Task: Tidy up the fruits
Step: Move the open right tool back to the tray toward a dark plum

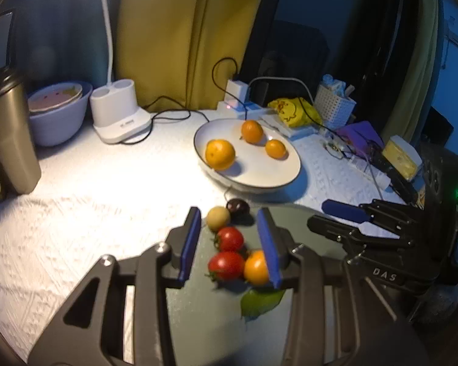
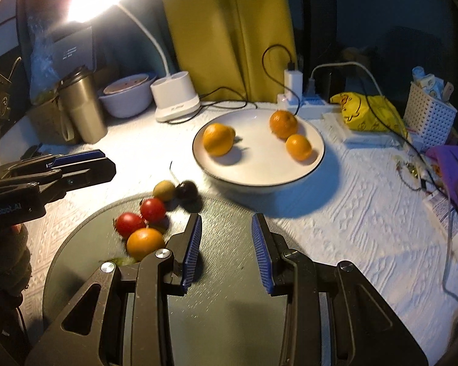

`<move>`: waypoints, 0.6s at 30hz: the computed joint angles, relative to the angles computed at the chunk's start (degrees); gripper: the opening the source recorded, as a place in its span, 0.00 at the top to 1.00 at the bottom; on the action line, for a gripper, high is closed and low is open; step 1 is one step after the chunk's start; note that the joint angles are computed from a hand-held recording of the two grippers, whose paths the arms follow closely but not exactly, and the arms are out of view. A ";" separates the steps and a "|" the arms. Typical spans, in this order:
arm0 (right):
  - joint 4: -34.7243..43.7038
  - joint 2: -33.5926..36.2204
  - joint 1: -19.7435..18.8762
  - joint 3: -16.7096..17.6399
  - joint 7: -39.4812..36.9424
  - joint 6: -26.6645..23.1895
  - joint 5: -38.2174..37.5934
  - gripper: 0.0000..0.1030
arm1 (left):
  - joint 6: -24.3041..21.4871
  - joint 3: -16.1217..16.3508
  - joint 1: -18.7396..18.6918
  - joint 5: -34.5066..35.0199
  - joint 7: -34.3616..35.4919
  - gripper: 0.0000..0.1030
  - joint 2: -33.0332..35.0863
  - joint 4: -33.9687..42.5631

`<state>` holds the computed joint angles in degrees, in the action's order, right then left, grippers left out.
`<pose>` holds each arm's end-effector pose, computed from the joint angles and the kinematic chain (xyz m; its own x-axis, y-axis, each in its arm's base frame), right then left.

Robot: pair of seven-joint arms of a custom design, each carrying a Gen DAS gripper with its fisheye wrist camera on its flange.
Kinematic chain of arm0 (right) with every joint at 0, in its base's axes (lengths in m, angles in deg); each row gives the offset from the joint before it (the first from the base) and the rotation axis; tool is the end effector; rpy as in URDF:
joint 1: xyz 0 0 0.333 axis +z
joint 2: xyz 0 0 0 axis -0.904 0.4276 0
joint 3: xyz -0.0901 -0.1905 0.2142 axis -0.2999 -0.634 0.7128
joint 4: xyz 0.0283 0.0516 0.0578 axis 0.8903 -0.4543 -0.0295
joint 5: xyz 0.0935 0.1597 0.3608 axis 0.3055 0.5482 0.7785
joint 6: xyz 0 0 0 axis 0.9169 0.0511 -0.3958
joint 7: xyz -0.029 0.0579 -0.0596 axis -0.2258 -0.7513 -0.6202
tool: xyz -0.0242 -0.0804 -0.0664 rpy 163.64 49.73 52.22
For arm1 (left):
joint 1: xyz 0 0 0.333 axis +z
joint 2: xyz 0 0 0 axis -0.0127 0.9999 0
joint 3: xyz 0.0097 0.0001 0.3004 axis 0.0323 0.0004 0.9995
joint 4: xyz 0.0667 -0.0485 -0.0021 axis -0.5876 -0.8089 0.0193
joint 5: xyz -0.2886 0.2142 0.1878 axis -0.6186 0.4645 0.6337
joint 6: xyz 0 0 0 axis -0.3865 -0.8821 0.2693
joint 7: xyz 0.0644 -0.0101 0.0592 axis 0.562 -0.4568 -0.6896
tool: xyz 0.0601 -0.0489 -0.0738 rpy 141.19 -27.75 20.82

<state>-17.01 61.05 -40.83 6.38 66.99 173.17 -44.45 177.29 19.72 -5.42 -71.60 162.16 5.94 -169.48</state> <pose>0.6118 0.3240 0.4684 0.2667 -0.9549 -0.1307 -0.7554 -0.1228 -0.6437 0.5957 -0.1681 0.4290 -0.3445 -0.9137 0.2154 -0.6569 0.0707 -0.7506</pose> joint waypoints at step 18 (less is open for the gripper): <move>0.12 0.86 0.19 2.04 -5.73 -3.00 4.37 0.56 | -0.47 1.41 -1.05 -3.21 1.13 0.62 -1.54 -4.35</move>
